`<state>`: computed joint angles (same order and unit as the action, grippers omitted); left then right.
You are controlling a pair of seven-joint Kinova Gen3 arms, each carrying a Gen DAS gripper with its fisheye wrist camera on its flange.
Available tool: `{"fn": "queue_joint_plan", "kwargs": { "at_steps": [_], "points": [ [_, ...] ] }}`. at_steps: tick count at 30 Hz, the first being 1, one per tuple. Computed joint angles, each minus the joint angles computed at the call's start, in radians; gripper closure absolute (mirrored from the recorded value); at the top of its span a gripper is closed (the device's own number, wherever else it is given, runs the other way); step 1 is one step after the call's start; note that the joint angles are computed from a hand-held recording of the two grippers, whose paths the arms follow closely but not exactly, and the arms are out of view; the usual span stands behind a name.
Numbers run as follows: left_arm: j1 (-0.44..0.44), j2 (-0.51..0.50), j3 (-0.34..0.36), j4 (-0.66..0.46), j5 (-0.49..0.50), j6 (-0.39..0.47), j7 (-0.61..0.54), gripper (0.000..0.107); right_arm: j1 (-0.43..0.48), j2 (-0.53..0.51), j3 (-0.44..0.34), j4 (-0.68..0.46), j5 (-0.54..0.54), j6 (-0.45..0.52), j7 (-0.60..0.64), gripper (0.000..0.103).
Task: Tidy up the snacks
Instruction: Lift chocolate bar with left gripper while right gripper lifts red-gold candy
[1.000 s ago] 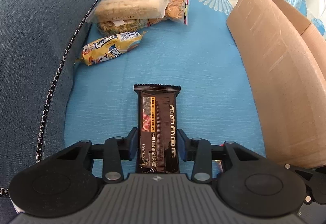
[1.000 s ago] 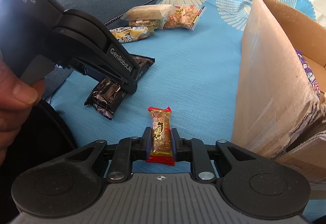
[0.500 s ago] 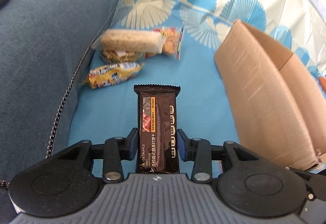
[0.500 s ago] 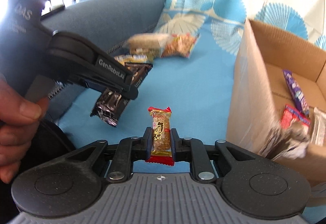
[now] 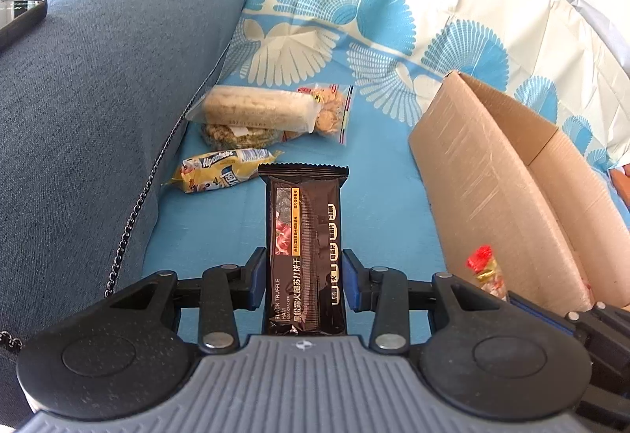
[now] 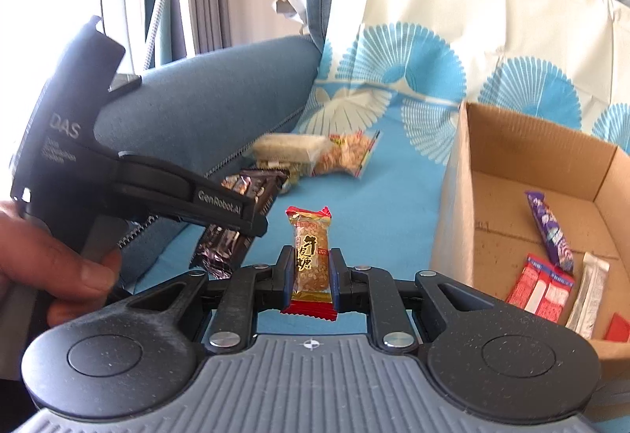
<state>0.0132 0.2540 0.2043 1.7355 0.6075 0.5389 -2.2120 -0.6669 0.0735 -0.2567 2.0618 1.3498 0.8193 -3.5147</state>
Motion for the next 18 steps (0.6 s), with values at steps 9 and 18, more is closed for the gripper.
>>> {"fn": "queue_joint_plan", "kwargs": {
  "at_steps": [9,18],
  "points": [
    [0.014,-0.01,-0.006,0.013,-0.009,-0.023,0.009,0.065,0.014,-0.03,-0.007,0.063,0.126,-0.01,-0.132,0.084],
    [0.069,-0.033,-0.026,0.043,-0.095,-0.102,0.107,0.065,0.059,-0.099,-0.011,0.149,0.286,-0.037,-0.331,0.084]
  ]
}}
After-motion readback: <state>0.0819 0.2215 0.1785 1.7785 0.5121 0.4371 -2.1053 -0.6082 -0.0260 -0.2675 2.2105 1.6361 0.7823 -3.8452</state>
